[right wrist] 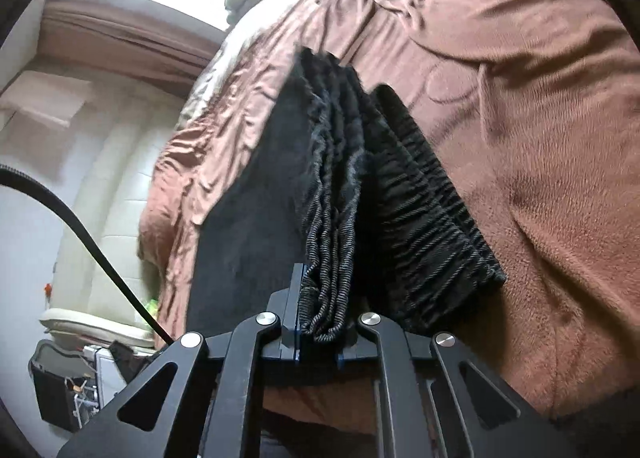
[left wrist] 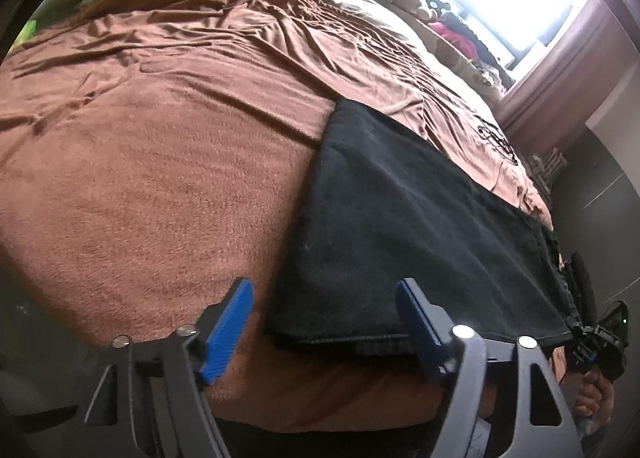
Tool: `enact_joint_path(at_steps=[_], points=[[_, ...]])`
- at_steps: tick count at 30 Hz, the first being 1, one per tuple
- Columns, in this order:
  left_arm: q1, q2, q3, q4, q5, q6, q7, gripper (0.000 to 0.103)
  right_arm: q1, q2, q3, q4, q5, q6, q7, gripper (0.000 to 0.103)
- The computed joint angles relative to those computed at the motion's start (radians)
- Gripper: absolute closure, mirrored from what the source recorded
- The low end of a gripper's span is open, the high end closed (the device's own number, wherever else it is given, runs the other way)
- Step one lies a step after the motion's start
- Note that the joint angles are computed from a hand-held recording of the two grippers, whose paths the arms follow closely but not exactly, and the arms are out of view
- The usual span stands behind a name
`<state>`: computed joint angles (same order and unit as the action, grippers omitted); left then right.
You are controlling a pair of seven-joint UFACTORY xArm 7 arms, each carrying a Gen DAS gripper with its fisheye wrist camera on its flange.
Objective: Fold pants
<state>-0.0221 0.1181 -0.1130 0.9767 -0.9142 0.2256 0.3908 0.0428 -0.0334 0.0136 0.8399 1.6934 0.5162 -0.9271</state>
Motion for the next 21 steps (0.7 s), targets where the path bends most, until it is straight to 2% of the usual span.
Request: enact_joint_path(at_steps=[6, 10, 13, 17, 21], points=[[0.013, 0.038, -0.002, 0.036, 0.032, 0.038, -0.038, 0.039, -0.013, -0.036, -0.018, -0.01, -0.056, 0.013, 0.013, 0.096], [0.016, 0.051, -0.007, 0.043, 0.05, 0.062, -0.056, 0.052, -0.028, -0.032, -0.03, -0.007, -0.108, 0.025, 0.053, 0.096], [0.01, 0.045, -0.008, 0.029, 0.081, 0.041, -0.082, 0.061, -0.033, -0.035, -0.033, -0.014, -0.144, 0.031, 0.088, 0.096], [0.024, 0.029, -0.018, 0.022, 0.034, 0.057, -0.05, 0.075, -0.037, -0.025, -0.036, -0.023, -0.15, 0.027, 0.12, 0.096], [0.028, 0.02, -0.011, 0.029, -0.029, 0.098, 0.002, 0.076, -0.037, -0.02, -0.029, -0.029, -0.183, -0.004, 0.152, 0.096]])
